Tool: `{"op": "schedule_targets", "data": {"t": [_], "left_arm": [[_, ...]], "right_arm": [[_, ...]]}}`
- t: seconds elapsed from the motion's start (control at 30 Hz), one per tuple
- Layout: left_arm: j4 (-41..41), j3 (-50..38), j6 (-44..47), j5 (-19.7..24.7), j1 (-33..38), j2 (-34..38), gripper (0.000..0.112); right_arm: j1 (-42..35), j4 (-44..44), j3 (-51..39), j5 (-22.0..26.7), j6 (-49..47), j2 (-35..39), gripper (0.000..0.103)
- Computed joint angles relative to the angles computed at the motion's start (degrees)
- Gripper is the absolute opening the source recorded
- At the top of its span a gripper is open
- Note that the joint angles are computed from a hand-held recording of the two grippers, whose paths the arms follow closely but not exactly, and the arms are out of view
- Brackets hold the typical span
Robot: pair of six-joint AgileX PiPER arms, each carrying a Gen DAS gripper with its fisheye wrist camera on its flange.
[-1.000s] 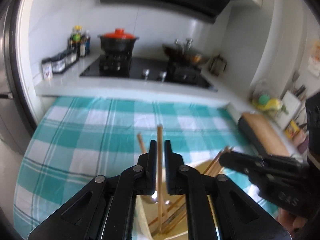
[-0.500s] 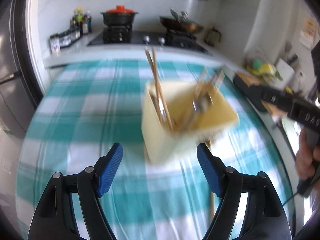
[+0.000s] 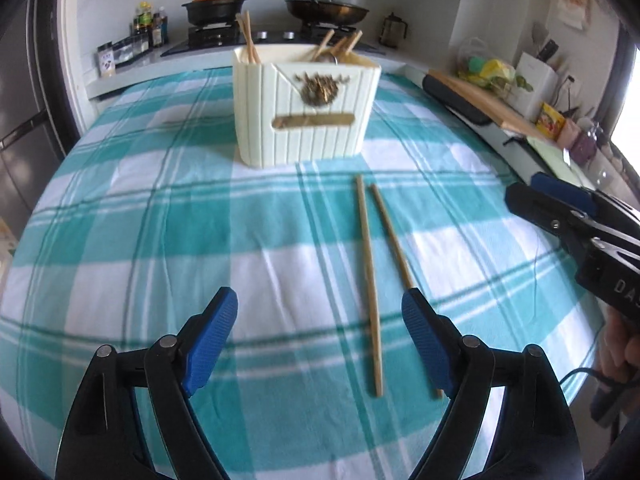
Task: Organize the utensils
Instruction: 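Withdraw both tools from the box and hover over the last two chopsticks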
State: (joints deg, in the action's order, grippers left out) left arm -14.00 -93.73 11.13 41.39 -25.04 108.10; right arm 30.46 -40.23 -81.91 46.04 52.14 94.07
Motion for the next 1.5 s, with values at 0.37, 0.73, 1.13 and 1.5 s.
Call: {"op": "schedule_targets", "data": {"t": [0.37,0.73,1.13,1.5], "left_arm": [[1.82,9.91,-2.58,-5.72,-1.4,-5.99,0.086],[5.21,12.28,-7.85,-9.04,0.45,-7.99,0.09],[9.79,11.05,-11.97,-8.57,-0.47,-6.72,0.09],[11.71,10.22,-13.77,-7.48,-1.03,-6.25,0.09]], "right_arm": [[9.8,-12.16,13.02,9.83,20.27,-8.93,0.054],[10.18,-11.77,13.89,11.68,23.36,-9.34,0.054],[9.41,-10.7,12.98,14.88,25.18,-8.42,0.054],[9.43,-11.08,13.06,14.82,24.89,-8.78,0.054]]}}
